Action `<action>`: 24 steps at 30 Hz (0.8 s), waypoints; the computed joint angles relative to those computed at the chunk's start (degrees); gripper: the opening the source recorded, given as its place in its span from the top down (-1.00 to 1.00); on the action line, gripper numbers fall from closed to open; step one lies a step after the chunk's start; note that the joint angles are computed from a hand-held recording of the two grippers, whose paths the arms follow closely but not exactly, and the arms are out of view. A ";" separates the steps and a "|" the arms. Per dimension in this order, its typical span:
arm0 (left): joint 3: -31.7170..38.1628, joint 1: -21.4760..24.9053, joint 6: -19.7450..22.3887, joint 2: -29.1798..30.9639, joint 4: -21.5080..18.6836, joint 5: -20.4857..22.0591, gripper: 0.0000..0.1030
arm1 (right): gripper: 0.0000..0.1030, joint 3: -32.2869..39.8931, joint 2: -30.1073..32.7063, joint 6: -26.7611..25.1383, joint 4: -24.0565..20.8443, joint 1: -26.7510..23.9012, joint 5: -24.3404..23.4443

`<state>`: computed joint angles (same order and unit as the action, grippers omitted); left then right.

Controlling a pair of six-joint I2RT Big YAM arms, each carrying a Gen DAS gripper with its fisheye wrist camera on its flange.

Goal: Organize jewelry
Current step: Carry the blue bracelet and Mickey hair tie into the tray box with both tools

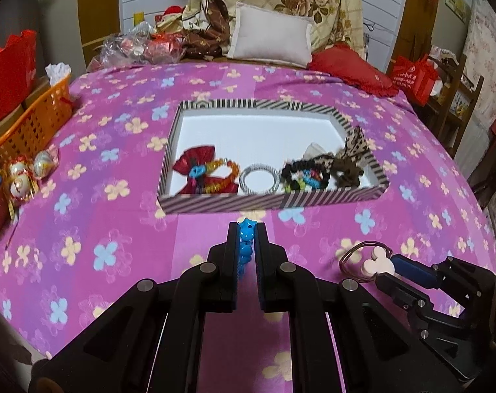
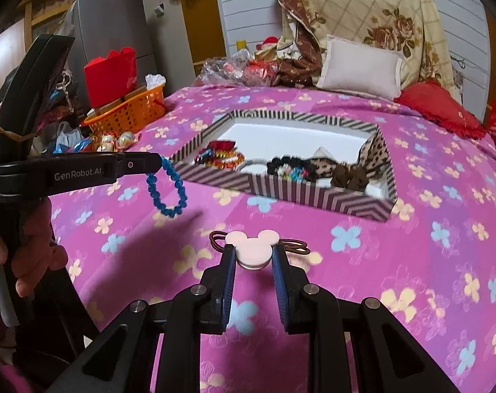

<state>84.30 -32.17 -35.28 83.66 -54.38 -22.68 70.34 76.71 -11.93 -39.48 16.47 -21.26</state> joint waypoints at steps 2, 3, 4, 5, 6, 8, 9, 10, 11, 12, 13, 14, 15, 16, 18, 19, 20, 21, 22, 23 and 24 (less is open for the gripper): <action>0.97 0.47 0.44 0.21 -0.12 0.69 0.86 | 0.58 0.88 0.25 0.26 0.01 -0.19 -0.20; 1.42 0.79 0.63 0.32 -0.21 1.14 0.86 | 0.58 1.53 0.50 0.51 0.00 -0.33 -0.33; 1.98 1.18 0.69 0.49 -0.33 1.71 0.86 | 0.58 2.12 0.79 0.66 -0.11 -0.46 -0.46; 2.56 1.57 0.71 0.69 -0.50 2.32 0.86 | 0.58 2.46 0.95 0.75 -0.16 -0.54 -0.52; 3.12 1.92 0.67 0.89 -0.70 2.74 0.86 | 0.58 3.06 1.24 0.92 -0.15 -0.62 -0.51; 4.27 2.44 0.76 1.32 -1.07 2.97 0.86 | 0.58 3.85 1.65 0.99 -0.14 -0.66 -0.42; 4.71 2.53 0.88 1.52 -1.22 2.81 0.86 | 0.58 4.36 1.96 1.09 -0.10 -0.68 -0.40; 5.23 2.62 1.04 1.81 -1.38 2.61 0.86 | 0.58 4.72 2.20 1.22 -0.05 -0.69 -0.38; 5.78 2.70 1.15 2.15 -1.56 2.42 0.86 | 0.58 5.04 2.41 1.27 -0.07 -0.72 -0.43; 6.29 2.75 1.23 2.50 -1.78 2.26 0.86 | 0.58 5.47 2.69 1.32 -0.11 -0.73 -0.47; 6.85 2.84 1.35 2.92 -2.02 2.10 0.86 | 0.58 6.07 3.10 1.33 -0.15 -0.69 -0.42; 7.30 2.97 1.49 3.31 -2.22 1.99 0.86 | 0.58 6.38 3.31 1.27 -0.19 -0.70 -0.39; 7.79 3.07 1.65 3.78 -2.46 1.83 0.86 | 0.58 7.00 3.74 1.19 -0.29 -0.64 -0.27; 8.27 3.17 1.80 4.24 -2.67 1.75 0.86 | 0.58 7.50 4.11 1.12 -0.35 -0.58 -0.13; 9.17 3.34 2.22 5.04 -2.95 1.57 0.86 | 0.58 8.19 4.70 1.10 -0.29 -0.57 0.11; 9.63 3.41 2.49 5.45 -3.06 1.30 0.86 | 0.58 8.63 5.07 1.21 -0.28 -0.60 0.13; 10.09 3.48 2.72 5.84 -3.17 1.07 0.86 | 0.58 9.14 5.48 1.34 -0.30 -0.65 0.14; 10.38 3.57 2.86 6.10 -3.21 0.98 0.86 | 0.58 9.51 5.78 1.38 -0.31 -0.73 0.15; 10.81 3.70 3.03 6.46 -3.28 0.96 0.86 | 0.58 10.04 6.21 1.51 -0.25 -0.79 0.26; 11.25 3.86 3.16 6.83 -3.38 0.96 0.86 | 0.58 10.49 6.55 1.58 -0.30 -0.84 0.29; 11.66 3.97 3.21 7.16 -3.53 0.94 0.86 | 0.58 10.99 6.95 1.68 -0.32 -0.91 0.30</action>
<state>95.96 -28.19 -32.07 90.82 -57.91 -21.73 81.34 83.65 -10.25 -39.80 15.56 -20.96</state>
